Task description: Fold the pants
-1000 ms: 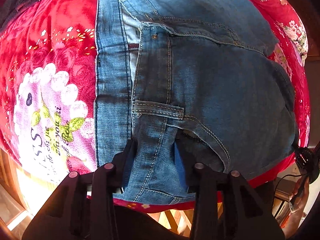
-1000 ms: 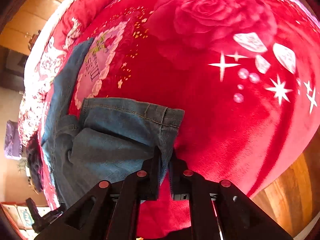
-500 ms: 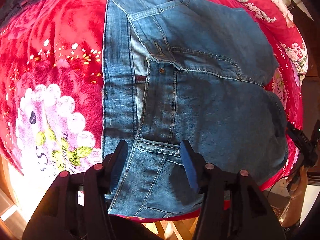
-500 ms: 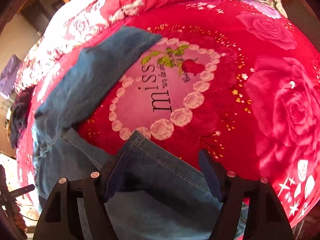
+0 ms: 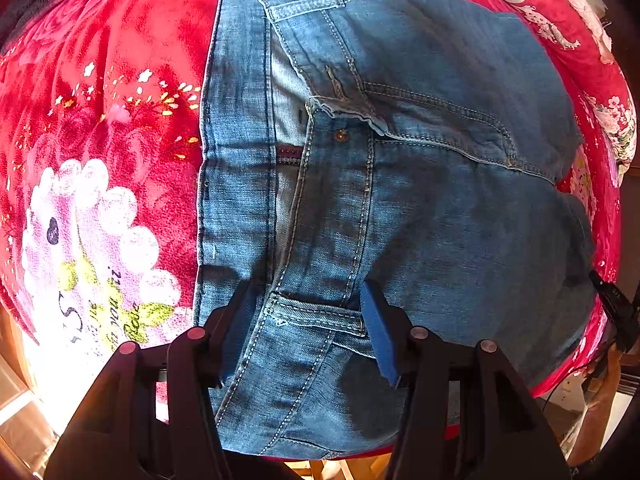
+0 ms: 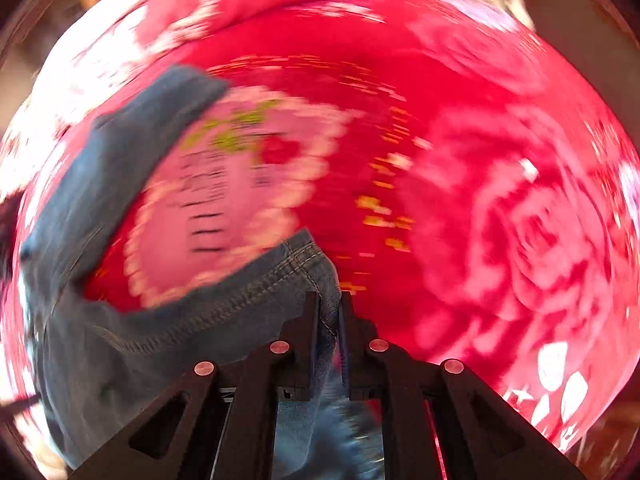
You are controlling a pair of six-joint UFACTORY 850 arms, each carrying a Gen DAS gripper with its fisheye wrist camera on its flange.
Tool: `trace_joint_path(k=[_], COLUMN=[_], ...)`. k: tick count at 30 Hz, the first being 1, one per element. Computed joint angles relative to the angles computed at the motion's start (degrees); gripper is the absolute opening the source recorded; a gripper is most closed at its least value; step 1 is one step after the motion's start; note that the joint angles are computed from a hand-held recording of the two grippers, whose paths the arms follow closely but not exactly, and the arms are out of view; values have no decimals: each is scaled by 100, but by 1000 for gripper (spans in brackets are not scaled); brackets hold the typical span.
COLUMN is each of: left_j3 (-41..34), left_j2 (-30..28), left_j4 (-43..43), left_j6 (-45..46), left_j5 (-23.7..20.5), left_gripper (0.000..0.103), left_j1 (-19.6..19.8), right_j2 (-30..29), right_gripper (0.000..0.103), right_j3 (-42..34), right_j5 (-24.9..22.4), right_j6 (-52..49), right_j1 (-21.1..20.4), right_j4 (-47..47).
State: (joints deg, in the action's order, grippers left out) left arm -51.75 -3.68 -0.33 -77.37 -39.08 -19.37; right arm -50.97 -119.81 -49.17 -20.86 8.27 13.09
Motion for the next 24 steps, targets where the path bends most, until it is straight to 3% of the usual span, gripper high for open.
trace_joint_path(k=[3,5,7,9,13,15,17,18,19,20,22,24], left_j3=[-45,92,245,424,736,701,561,421,323,249,134,55], left_j2=[-32,127,341,547,761,657,463,369,307,275,256,238], left_j4=[83,104,265,319,-75,-155,127,318,465,462,499,770], left_j6=[-12,-91,-310,-457,-302,-263,-547,-704,-837,-781,-746,-909], left_j5=[7,132,299,423,875,878,748,603,475,432,412,142], left_gripper=[53,53,53,53,53,53,55,55,55,53,39,38], left_j1=[-8,-39,-45,-26,18,-44,-152,-200,-289,-305,-352,-433], right_j2=[108,203,142,199,673,820,979,1133,1265,1395,1644,1856], right_gripper=[19,29,47,50,52,52,45,19,11,11,11,12], right_j3=[196,298,179,293,1224,1546,1866,2112,2302,2453,2699,2939], right_j5=[-15,5,-461,-538,-161,-238,-83,205,421,552,791,887], right_j6=[-283,-336,-480,-423,-593,-826,-967,-1164,-1361,-1571,-1878,-2163], right_j1=[-277,-348,-515,-625,-834,-904,-759,-671,-618,-611,-729,-960], right_j4=[913,1043,1483,1657,2290,2361,1804,1583,1490,1597,2071,2684])
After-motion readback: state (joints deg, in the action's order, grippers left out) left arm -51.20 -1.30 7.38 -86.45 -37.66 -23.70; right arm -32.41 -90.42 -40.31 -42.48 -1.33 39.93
